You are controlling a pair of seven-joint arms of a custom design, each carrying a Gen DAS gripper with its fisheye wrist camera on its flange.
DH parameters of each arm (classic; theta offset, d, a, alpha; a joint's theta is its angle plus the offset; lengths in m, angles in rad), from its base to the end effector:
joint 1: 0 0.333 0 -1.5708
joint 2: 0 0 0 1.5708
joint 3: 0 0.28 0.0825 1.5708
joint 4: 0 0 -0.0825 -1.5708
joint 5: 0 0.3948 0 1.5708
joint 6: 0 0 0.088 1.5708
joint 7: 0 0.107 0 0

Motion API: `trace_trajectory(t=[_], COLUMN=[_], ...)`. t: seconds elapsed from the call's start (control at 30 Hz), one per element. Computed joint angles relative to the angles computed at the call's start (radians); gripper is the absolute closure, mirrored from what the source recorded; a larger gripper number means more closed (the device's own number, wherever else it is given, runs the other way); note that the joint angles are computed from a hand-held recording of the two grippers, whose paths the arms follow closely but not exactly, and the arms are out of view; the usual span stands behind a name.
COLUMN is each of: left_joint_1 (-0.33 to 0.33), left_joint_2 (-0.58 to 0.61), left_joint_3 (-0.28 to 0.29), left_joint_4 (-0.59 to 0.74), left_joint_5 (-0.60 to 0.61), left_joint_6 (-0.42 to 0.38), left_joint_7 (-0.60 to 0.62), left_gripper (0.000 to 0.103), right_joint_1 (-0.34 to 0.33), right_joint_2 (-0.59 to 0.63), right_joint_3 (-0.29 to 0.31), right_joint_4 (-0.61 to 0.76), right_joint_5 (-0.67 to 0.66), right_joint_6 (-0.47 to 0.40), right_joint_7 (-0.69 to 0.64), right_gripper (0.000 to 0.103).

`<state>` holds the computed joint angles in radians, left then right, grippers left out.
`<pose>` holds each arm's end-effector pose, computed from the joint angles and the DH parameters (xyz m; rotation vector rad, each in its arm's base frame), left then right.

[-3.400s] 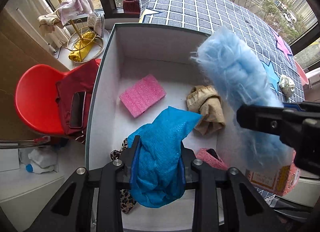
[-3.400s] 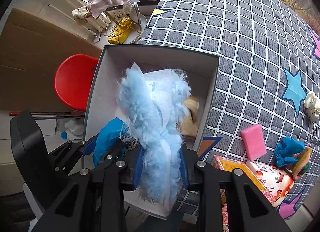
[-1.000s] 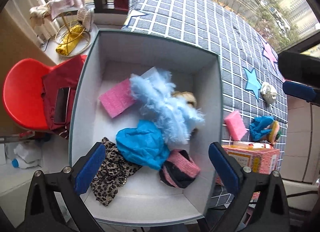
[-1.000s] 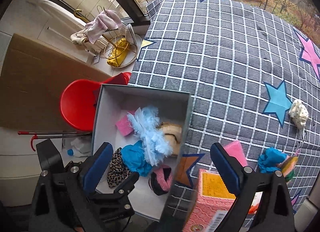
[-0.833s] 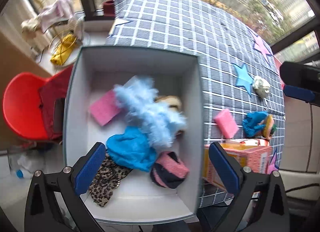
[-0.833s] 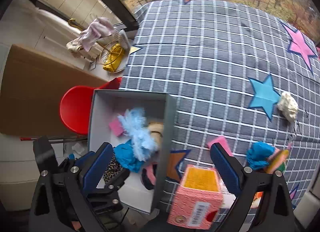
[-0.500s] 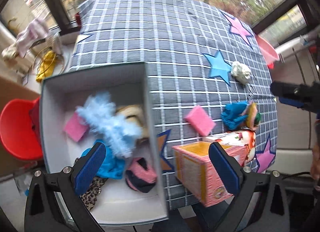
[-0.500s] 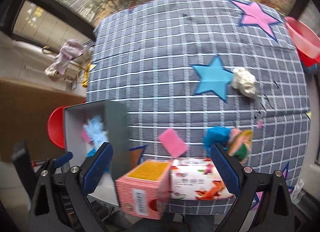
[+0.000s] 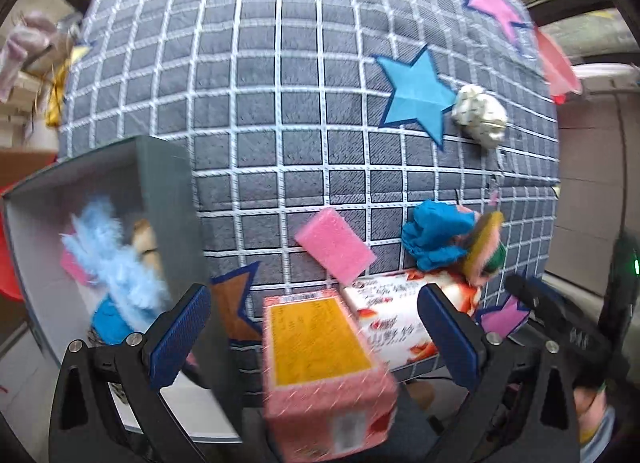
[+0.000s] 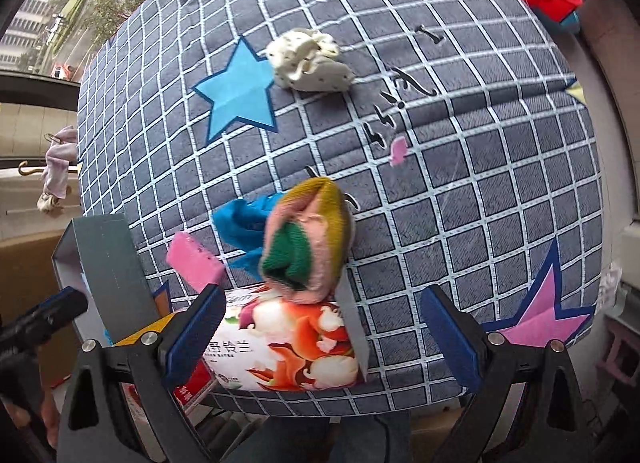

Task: Organize soft objects
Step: 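Move both tools toward the pink foam sponge and pink knit hat, then grasp the pink foam sponge with the left tool while the right grasps the knit hat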

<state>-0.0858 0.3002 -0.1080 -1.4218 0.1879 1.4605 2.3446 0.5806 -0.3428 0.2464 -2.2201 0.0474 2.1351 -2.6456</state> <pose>0.6156 -0.0911 0.4743 0.8757 -2.8303 -0.3889 0.3315 0.3731 0.4975 -0.4459 2.8812 0.1770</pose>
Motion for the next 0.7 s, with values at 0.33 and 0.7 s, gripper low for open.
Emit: trace_trajectory(t=[0.33,0.7], left_joint_1=[-0.088,-0.095], left_joint_2=[0.034,0.045], left_joint_3=[0.005,0.008], left_joint_4=[-0.145,-0.253], left_joint_5=[0.176,0.222], left_joint_6=[0.063,0.122], left_joint_7=[-0.318,-0.47], left_gripper=[0.0,0.001], right_joint_1=[0.008,0.001], right_joint_2=[-0.057,0.037], right_joint_3=[-0.018,-0.038], right_joint_4=[-0.107,-0.095], right_joint_5=[0.001,0.064], right_joint_6=[0.094,0.085], right_joint_7=[-0.081,-0.265], right_gripper=[0.004,0.004])
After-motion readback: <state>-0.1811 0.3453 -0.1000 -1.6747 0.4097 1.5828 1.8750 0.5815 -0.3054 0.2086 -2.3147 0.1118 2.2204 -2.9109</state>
